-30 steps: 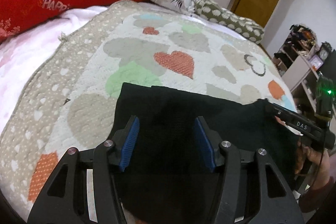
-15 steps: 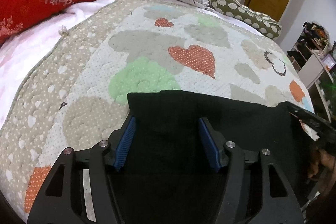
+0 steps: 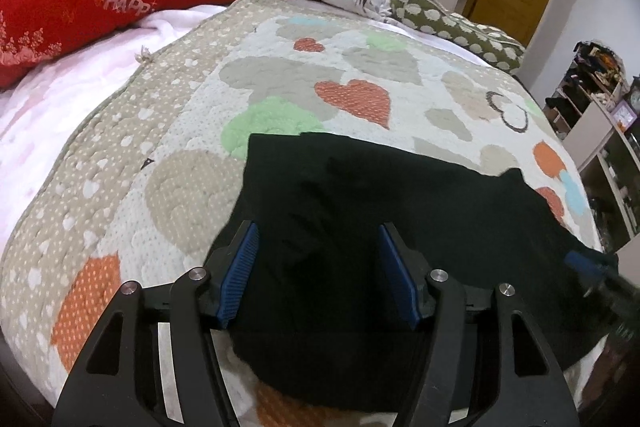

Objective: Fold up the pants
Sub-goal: 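Smooth the folded pants with both grippers and lift the right gripper away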

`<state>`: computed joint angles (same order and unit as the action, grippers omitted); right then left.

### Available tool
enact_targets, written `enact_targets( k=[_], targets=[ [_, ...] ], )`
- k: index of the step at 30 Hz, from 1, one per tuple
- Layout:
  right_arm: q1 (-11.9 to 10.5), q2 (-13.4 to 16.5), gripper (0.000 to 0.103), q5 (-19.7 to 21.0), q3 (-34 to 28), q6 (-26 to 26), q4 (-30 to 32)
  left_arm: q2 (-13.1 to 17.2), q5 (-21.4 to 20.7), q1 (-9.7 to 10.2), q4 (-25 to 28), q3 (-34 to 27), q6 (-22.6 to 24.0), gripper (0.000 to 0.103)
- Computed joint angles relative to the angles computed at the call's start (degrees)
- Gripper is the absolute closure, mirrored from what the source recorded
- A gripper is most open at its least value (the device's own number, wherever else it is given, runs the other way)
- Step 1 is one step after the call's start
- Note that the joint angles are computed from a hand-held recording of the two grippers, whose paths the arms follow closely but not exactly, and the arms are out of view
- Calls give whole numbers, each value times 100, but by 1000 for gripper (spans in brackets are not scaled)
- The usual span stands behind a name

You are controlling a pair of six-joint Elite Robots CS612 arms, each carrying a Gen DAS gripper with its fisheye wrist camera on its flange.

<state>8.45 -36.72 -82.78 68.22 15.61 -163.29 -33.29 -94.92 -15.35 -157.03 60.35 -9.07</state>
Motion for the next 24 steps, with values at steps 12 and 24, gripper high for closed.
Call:
enact_targets(
  k=[12, 24],
  targets=[
    [10, -115, 56, -256, 313, 295, -3, -185, 247, -75, -209, 360, 91, 42],
    [-46, -444, 54, 293, 1040, 470, -918, -461, -485, 146, -510, 846, -479, 41]
  ],
)
